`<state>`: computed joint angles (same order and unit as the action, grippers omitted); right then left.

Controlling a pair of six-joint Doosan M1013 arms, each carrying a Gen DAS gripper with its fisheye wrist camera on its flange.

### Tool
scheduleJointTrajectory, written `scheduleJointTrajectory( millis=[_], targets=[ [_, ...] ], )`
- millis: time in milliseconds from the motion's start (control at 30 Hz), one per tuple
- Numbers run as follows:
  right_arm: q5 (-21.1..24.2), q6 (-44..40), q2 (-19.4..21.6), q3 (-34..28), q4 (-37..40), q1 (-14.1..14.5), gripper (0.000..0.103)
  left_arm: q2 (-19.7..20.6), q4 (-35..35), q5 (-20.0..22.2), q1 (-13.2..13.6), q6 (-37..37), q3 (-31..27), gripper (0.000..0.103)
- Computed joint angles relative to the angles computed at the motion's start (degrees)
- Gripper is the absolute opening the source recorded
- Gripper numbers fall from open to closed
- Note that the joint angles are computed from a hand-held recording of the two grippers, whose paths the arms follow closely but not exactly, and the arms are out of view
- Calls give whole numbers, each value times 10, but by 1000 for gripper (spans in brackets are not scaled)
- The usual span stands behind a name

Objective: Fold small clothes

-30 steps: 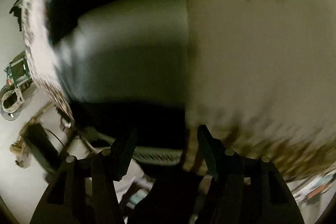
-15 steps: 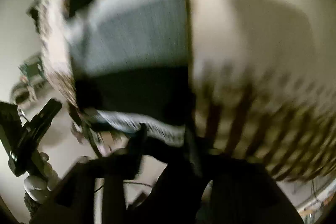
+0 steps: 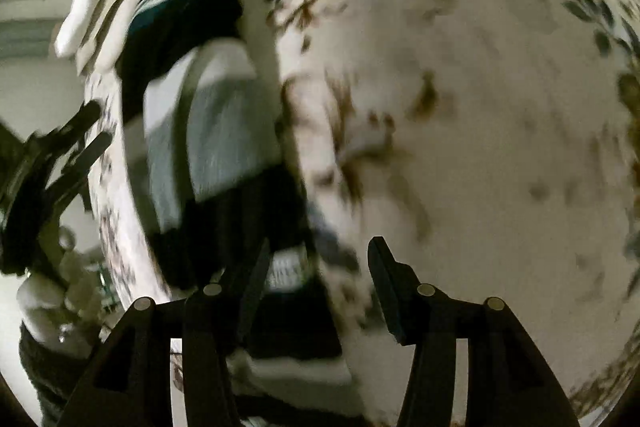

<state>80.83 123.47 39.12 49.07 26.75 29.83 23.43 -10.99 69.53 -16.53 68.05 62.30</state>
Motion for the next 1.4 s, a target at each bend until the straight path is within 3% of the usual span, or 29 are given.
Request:
scheduleJointTrajectory(
  millis=[167, 200, 233, 300, 333, 433, 500, 567, 600, 767, 800, 833, 900, 1000, 1100, 1167, 1233, 1267, 1300, 1333, 1367, 1400],
  targets=[
    [-14, 43, 33, -42, 11, -4, 53, -37, -85, -47, 30, 26, 53, 6],
    [-18, 47, 37, -47, 12, -3, 53, -42, -101, -58, 39, 21, 61, 16],
    [-21, 50, 44, -57, 16, -3, 53, -46, -104, -66, 44, 12, 67, 36],
    [-35, 59, 54, -67, 18, 2, 53, -61, -133, -103, 61, -11, 97, 64],
    [-36, 65, 61, -78, 18, 3, 53, -59, -153, -116, 67, -15, 104, 64],
    [-39, 84, 76, -101, 15, 4, 53, -33, -169, -93, 71, -15, 90, 64],
    [-33, 96, 88, -119, 15, 4, 53, -11, -141, -60, 60, -2, 62, 61],
    [-32, 100, 96, -130, 16, 4, 53, -6, -92, -57, 46, 4, 50, 10],
    [-26, 103, 103, -142, 15, 5, 53, -7, -84, -56, 42, 10, 48, 0],
    [-13, 111, 128, -184, 12, 8, 53, -58, -43, -151, 45, -20, 91, 0],
    [-17, 110, 132, -189, 11, 8, 49, -62, -42, -158, 48, -26, 96, 0],
    [-33, 94, 122, -170, 16, 6, 30, -63, -35, -160, 51, -35, 98, 0],
    [-53, 74, 115, -156, 25, 7, 2, -63, -67, -165, 63, -35, 107, 0],
    [-20, 66, 138, -212, -12, 16, 2, -57, -24, -153, 59, -45, 97, 0],
    [2, 76, 151, -248, -44, 22, 2, -46, -120, -138, 77, -21, 94, 3],
    [3, 88, 152, -247, -23, 18, 3, -34, -171, -116, 81, -2, 87, 18],
    [-9, 93, 148, -227, 16, 11, 3, -22, -185, -84, 76, 22, 74, 57],
    [-12, 99, 147, -223, 20, 10, 4, -12, -168, -54, 69, 22, 60, 56],
    [-11, 100, 146, -219, 22, 9, 12, -7, -154, -38, 65, 20, 53, 53],
    [-13, 96, 139, -204, 25, 7, 24, -3, -127, -37, 55, 19, 52, 29],
    [-6, 104, 143, -208, 25, 7, 30, -5, -101, -43, 48, 15, 52, 2],
    [-5, 106, 142, -205, 26, 7, 39, -8, -86, -52, 44, 14, 54, 3]
  ],
)
